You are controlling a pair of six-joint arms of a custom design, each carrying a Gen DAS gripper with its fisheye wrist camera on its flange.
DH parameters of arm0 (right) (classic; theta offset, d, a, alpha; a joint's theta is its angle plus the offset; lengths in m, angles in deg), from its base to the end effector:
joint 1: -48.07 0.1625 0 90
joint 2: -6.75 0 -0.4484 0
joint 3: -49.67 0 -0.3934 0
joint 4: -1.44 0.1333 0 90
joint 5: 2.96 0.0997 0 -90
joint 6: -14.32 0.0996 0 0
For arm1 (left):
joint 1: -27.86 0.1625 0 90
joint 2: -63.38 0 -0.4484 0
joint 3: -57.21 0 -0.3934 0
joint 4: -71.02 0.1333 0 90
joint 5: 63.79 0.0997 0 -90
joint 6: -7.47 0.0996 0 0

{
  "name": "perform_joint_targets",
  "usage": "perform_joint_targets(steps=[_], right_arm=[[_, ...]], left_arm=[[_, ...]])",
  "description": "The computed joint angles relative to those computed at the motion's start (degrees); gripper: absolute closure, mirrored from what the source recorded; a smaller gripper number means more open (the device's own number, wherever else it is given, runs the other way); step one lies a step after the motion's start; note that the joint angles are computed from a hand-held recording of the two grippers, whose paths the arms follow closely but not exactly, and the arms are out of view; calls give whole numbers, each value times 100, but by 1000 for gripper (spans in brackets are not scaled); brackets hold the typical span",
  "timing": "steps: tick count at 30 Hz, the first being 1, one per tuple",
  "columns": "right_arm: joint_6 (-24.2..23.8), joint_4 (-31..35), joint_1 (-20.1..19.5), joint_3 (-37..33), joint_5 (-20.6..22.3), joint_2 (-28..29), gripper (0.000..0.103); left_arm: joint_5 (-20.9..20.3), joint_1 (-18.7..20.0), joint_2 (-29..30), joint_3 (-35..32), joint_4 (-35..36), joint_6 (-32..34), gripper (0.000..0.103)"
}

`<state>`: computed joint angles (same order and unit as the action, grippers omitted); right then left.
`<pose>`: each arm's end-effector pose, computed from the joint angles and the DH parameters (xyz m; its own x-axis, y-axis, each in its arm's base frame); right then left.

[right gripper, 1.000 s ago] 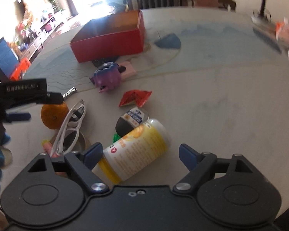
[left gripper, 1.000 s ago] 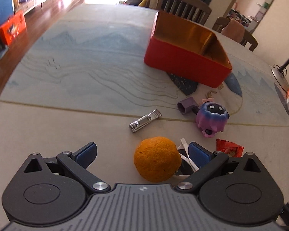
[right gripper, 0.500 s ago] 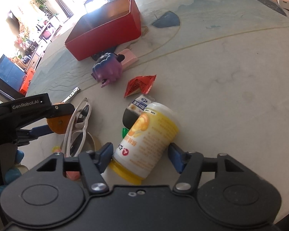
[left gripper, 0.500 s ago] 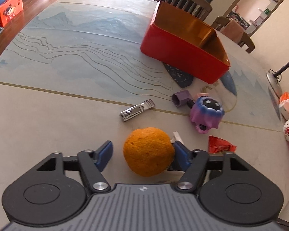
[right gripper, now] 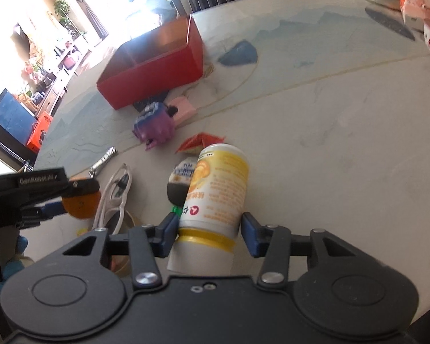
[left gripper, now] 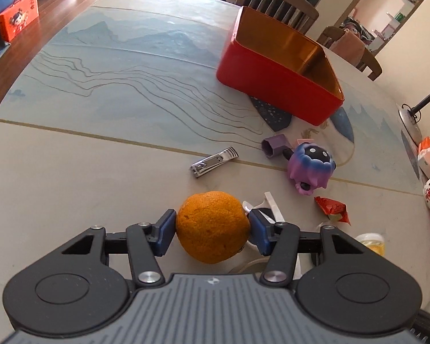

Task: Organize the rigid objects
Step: 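Close the left gripper on the orange while the right gripper grasps the yellow bottle, then carry the orange and yellow bottle into the red tin with both grippers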

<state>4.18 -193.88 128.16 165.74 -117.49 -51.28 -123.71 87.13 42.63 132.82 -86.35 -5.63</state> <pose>-0.0092 -0.5870 0.2209 -0.8511 0.3322 0.4066 -0.0336 0.7383 -0.6736 -0.2318 -0.7484 -0.0629 -0.8916 0.1496 -0.4275 0.3047 0.8964 -0.3219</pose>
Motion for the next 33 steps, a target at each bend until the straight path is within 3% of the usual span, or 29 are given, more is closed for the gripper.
perform_joint_targets(steps=[8, 16, 25, 33], right_arm=[[-519, 219, 157, -168, 32, -208, 56], [-1086, 535, 361, -743, 109, -240, 56], [-1593, 1032, 501, -1841, 154, 92, 56], [-1882, 1531, 509, -2818, 191, 546, 56]], left_arm=[[-68, -135, -294, 281, -253, 240, 48], [-6, -311, -394, 87, -193, 577, 48], [173, -396, -45, -881, 75, 946, 48], [322, -410, 712, -2503, 800, 1145, 48]])
